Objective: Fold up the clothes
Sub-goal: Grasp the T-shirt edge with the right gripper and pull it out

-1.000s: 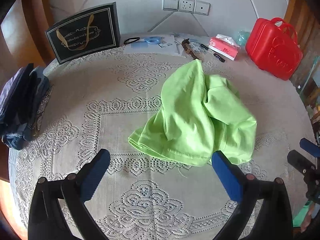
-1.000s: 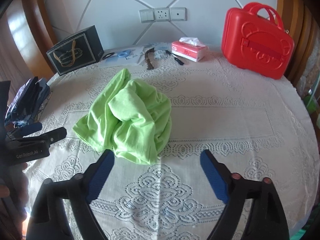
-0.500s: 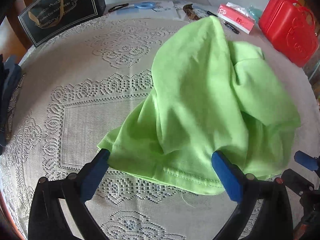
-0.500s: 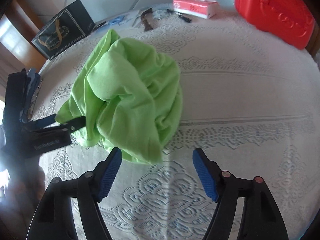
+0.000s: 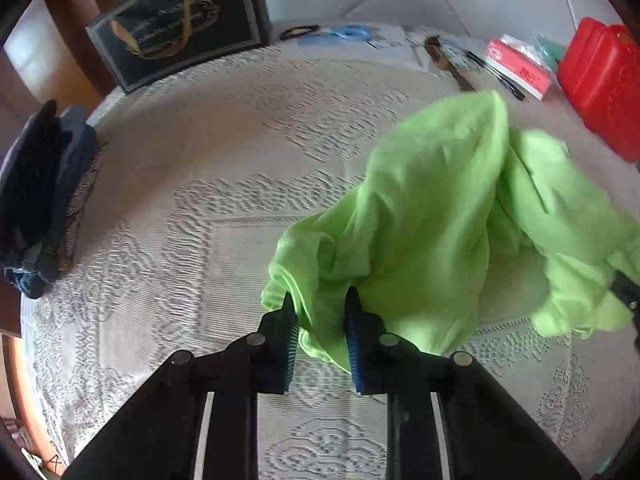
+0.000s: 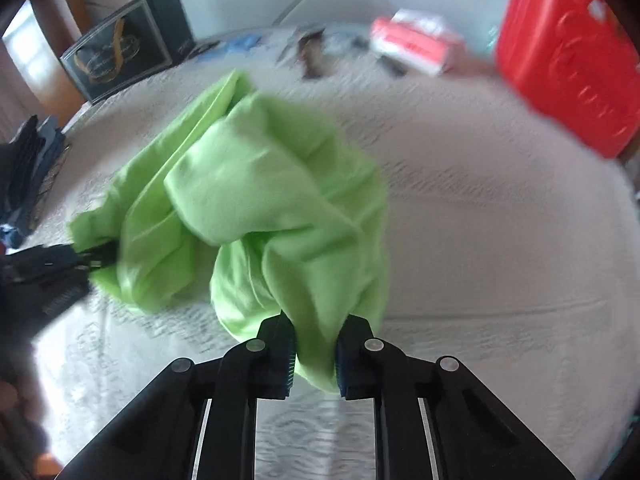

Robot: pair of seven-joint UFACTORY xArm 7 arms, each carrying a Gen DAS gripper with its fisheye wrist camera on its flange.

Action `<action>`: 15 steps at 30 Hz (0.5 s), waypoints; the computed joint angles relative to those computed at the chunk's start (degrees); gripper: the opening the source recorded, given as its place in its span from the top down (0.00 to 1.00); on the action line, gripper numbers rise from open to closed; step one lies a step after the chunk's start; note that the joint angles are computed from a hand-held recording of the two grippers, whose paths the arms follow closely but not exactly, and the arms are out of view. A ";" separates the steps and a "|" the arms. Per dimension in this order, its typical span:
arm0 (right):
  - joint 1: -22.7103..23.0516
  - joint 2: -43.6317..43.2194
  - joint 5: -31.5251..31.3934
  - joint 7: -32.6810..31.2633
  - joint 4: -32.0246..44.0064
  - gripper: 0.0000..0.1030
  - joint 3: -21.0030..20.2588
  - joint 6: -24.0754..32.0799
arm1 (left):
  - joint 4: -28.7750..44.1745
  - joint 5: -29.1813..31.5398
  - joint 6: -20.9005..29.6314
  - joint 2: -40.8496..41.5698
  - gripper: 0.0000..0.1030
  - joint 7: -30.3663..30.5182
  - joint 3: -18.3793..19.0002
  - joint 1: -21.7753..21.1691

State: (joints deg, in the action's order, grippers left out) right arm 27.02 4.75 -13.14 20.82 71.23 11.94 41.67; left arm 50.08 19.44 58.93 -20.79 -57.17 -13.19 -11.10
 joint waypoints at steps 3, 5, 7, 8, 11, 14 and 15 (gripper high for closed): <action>-1.50 -5.59 -8.39 5.97 -3.29 0.85 -1.45 -0.85 | -2.20 2.68 4.40 -5.69 0.80 -0.77 0.20 1.89; -3.78 -9.79 -11.66 9.00 -5.92 0.85 -1.72 -0.07 | -3.88 2.81 6.33 -9.37 0.80 -0.77 0.57 2.97; -6.02 -12.77 -12.29 10.46 -6.61 0.85 -1.44 1.95 | -5.60 1.81 7.70 -12.75 0.80 -0.22 1.28 3.87; -7.10 -14.22 -11.75 10.56 -7.43 0.85 -1.51 2.76 | -6.70 0.71 7.81 -14.57 0.80 0.11 1.69 3.99; -10.29 -18.62 -9.97 10.35 -10.36 0.85 -1.87 5.04 | -10.07 -3.88 7.26 -19.90 0.79 1.50 2.95 3.73; -12.57 -22.44 -6.39 8.76 -13.71 0.84 -2.52 6.75 | -11.06 -8.45 4.47 -20.11 0.65 3.14 2.96 2.90; -13.01 -23.39 -4.91 8.17 -14.58 0.77 -2.64 7.10 | -11.18 -9.69 3.34 -19.75 0.53 3.62 2.79 2.54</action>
State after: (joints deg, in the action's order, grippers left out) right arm 14.01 -18.64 -18.05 28.99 56.65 9.30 48.77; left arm 38.90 9.76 62.27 -40.54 -53.55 -10.40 -8.56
